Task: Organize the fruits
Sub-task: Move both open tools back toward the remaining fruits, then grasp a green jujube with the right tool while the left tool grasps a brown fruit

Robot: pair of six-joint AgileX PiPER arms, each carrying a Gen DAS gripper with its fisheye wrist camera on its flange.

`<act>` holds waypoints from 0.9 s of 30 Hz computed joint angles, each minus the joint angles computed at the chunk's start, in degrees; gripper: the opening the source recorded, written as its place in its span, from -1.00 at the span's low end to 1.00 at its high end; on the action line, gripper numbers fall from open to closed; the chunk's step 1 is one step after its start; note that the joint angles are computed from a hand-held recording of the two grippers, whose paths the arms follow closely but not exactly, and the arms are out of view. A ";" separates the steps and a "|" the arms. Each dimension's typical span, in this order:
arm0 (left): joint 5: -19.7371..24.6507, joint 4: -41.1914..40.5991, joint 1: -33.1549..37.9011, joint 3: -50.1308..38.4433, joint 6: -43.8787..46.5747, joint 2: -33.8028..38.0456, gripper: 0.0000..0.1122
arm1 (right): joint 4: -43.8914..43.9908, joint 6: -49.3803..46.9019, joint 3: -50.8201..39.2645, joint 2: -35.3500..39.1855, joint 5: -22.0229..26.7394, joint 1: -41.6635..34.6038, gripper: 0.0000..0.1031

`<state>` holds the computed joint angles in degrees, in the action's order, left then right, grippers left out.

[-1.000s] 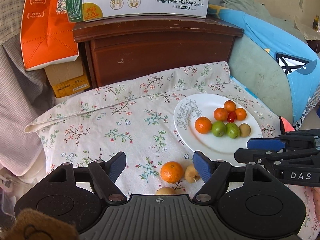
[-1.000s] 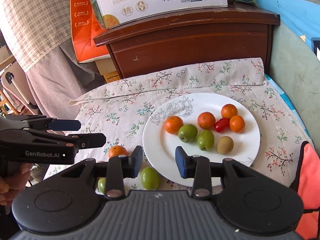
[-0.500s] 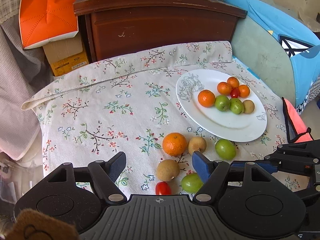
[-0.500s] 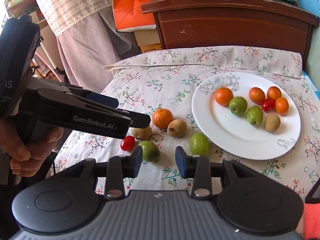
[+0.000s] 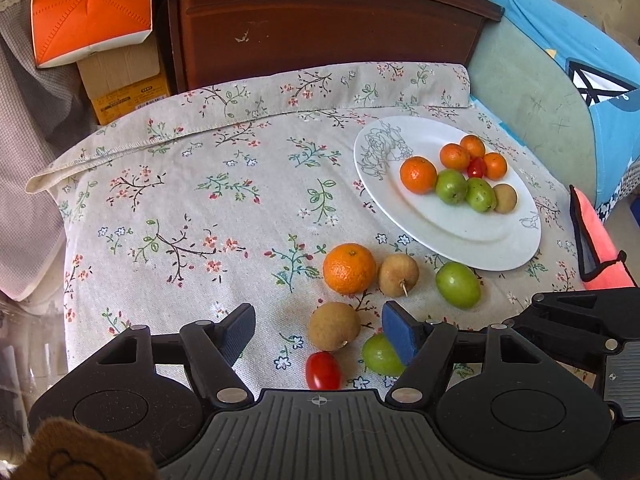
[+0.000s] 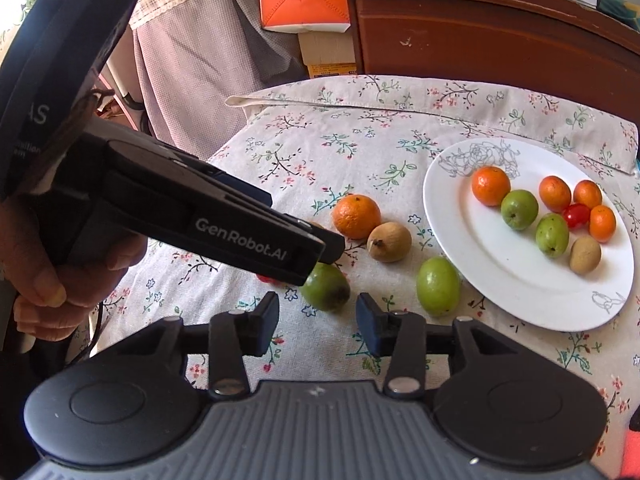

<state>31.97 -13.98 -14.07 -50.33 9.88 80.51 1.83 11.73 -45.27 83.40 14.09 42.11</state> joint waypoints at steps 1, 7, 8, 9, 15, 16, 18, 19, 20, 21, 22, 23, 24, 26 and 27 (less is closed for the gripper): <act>0.12 -0.87 0.35 -0.01 0.56 0.02 0.09 | -2.62 2.65 -0.17 0.40 -0.16 0.32 -0.15; 0.43 -3.00 2.00 0.08 1.48 -0.01 -0.01 | -9.94 10.06 -0.99 1.88 -1.45 1.13 -0.16; 0.55 -4.14 2.52 0.14 2.55 0.02 -0.01 | -10.33 10.32 -1.13 2.12 -1.61 1.23 -0.17; 0.70 -4.94 2.73 0.15 3.50 0.07 -0.01 | -11.45 11.30 -1.31 2.39 -1.63 1.45 -0.17; 0.00 -3.24 1.27 0.47 2.62 0.54 -0.01 | -13.24 12.96 -1.79 3.68 -1.26 1.77 -0.42; 0.06 -3.43 1.21 0.42 2.75 0.69 -0.01 | -13.19 12.98 -1.70 3.56 -1.19 1.78 -0.42; -0.11 -3.33 0.85 0.56 2.84 0.77 -0.01 | -11.38 11.23 -1.46 3.11 -0.86 1.55 -0.42; -0.39 -2.84 0.42 0.76 2.74 0.71 -0.03 | -11.01 10.66 -1.38 2.71 -0.30 1.53 -0.42; -0.56 -2.42 0.05 0.88 2.72 0.70 -0.06 | -11.23 10.74 -1.33 2.40 0.22 1.51 -0.42; -0.83 -1.96 -0.31 0.99 2.56 0.77 -0.07 | -12.47 12.08 -1.33 1.91 1.28 1.61 -0.42; -1.29 -1.29 -0.69 1.18 2.09 0.73 -0.09 | -12.98 12.88 -1.20 1.38 2.08 1.55 -0.42; -1.85 -0.46 -1.13 1.37 1.58 0.74 -0.10 | -13.23 13.44 -1.02 0.87 2.67 1.45 -0.42; -2.31 0.10 -1.45 1.54 1.23 0.73 -0.12 | -13.64 14.16 -0.91 0.37 3.38 1.32 -0.42; -3.15 1.06 -1.90 1.83 0.36 0.71 -0.13 | -15.50 16.70 -0.79 -0.29 4.61 1.21 -0.42; -3.48 1.30 -2.05 1.95 0.14 0.67 -0.20 | -16.48 18.26 -0.67 -0.61 5.25 1.12 -0.42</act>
<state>28.49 -12.68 -16.13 -48.38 10.02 81.18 -14.66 29.99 -45.94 82.79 19.34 43.23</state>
